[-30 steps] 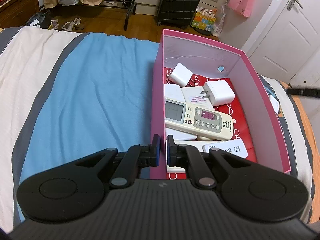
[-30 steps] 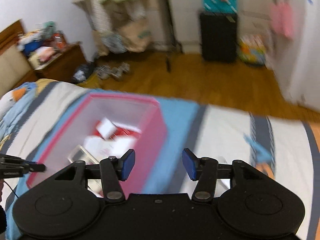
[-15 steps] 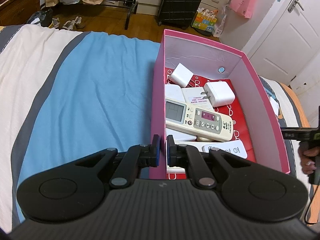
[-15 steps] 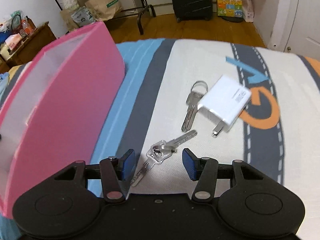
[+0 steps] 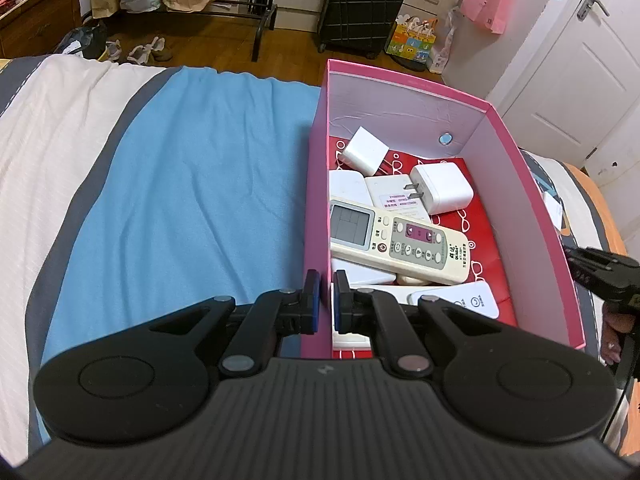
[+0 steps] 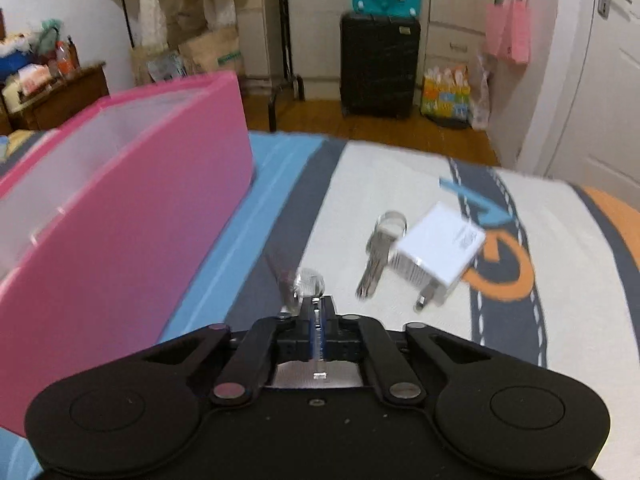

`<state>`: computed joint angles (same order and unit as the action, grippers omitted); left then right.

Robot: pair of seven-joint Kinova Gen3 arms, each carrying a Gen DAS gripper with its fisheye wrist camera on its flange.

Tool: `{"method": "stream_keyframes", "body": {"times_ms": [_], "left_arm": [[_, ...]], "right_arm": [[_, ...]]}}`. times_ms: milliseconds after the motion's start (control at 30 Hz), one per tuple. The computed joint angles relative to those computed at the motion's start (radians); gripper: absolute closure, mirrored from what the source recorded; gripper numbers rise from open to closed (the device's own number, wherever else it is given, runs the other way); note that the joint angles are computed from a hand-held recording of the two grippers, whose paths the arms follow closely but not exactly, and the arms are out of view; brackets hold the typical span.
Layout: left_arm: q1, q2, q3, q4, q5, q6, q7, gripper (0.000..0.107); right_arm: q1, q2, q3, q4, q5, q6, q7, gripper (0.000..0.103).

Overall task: Organize rigid objects
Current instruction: 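Move the right gripper to the keys and grasp the key ring, then carry the keys with the right gripper over the pink box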

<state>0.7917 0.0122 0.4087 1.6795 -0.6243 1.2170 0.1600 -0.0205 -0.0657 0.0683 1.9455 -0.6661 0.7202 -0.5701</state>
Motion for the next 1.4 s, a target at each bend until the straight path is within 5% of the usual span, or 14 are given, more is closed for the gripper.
{"method": "stream_keyframes", "body": {"times_ms": [367,733,1067,1400], "left_arm": [[0.0,-0.001,0.0,0.006,-0.002,-0.004,0.008,0.102],[-0.004,-0.005,0.003,0.014,-0.002,-0.013,0.016,0.102],[-0.005,-0.006,0.003,0.014,-0.001,-0.016,0.019,0.102],[-0.003,-0.003,0.002,0.012,-0.004,-0.022,0.023,0.102]], "right_arm": [[-0.028,-0.08,0.051,-0.052,-0.165,0.045,0.125,0.101],[-0.078,-0.106,0.103,-0.166,-0.264,0.285,0.111,0.101],[-0.054,-0.005,0.016,-0.248,-0.272,0.448,0.093,0.101],[-0.11,0.094,-0.114,-0.325,-0.129,0.387,0.055,0.101]]}}
